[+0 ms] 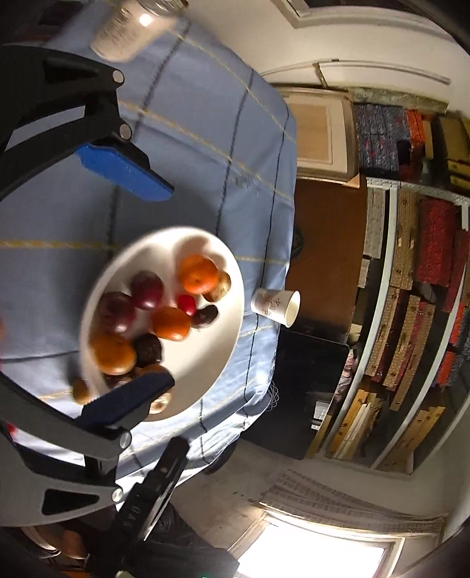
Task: Organize fruits
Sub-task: 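Open both tools to drop the plum and mangosteen onto the plate, then move both tools back to the fruit pile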
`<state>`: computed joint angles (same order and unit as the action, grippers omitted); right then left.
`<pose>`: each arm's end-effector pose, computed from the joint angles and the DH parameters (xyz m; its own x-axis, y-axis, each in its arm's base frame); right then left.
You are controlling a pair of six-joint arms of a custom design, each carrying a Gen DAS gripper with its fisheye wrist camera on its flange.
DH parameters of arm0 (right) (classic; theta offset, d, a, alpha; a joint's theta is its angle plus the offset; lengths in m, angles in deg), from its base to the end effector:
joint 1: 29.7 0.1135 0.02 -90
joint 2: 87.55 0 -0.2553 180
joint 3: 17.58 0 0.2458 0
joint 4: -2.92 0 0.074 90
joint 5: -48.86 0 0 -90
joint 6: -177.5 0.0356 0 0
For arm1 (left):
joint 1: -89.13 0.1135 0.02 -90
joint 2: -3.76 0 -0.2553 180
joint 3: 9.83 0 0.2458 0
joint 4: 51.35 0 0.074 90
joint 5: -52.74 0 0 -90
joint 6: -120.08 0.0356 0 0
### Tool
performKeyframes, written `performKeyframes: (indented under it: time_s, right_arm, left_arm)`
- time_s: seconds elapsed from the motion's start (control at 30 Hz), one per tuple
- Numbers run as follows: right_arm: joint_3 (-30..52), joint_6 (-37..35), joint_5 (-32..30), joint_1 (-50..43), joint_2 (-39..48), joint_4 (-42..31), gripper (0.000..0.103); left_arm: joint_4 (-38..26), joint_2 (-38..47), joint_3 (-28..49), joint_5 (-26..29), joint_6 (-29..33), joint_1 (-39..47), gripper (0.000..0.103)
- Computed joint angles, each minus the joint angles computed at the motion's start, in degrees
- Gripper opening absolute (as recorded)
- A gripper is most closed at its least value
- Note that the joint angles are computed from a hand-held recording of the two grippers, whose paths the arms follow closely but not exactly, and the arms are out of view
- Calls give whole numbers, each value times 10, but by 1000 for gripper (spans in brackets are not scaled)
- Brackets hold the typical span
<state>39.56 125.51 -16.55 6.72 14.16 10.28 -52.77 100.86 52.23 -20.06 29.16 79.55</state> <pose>0.2757 0.1850 0.1267 -0.5516 0.2889 -0.7825 0.0844 0.9526 0.2922 0.3332 -0.0669 0.1615 -0.5922 0.0844 -0.8013 0.3840 0.9038 -0.1886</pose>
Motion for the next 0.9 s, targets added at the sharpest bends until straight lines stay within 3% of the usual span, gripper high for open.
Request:
performKeyframes:
  time_s: [0.1,0.23,0.47,0.6,0.9]
  right_arm:
    - [-53,41,42,44,-22,-6,73]
    - [-99,105,43,110,-22,-16,73]
    - [-96,142,59,203,-35,-60,76]
    - [-81,160,87,237,-36,-104,83]
    - [-129,170,-9,264,-61,-40,85]
  left_arm:
    - [23,-41,-69,22,-11,37,95]
    - [24,-73,-135,27,14,71,95]
    - [22,-154,-239,25,71,83,96]
    - [34,-176,-276,-2,88,70,98]
    - [11,-160,-269,-14,95,64,98]
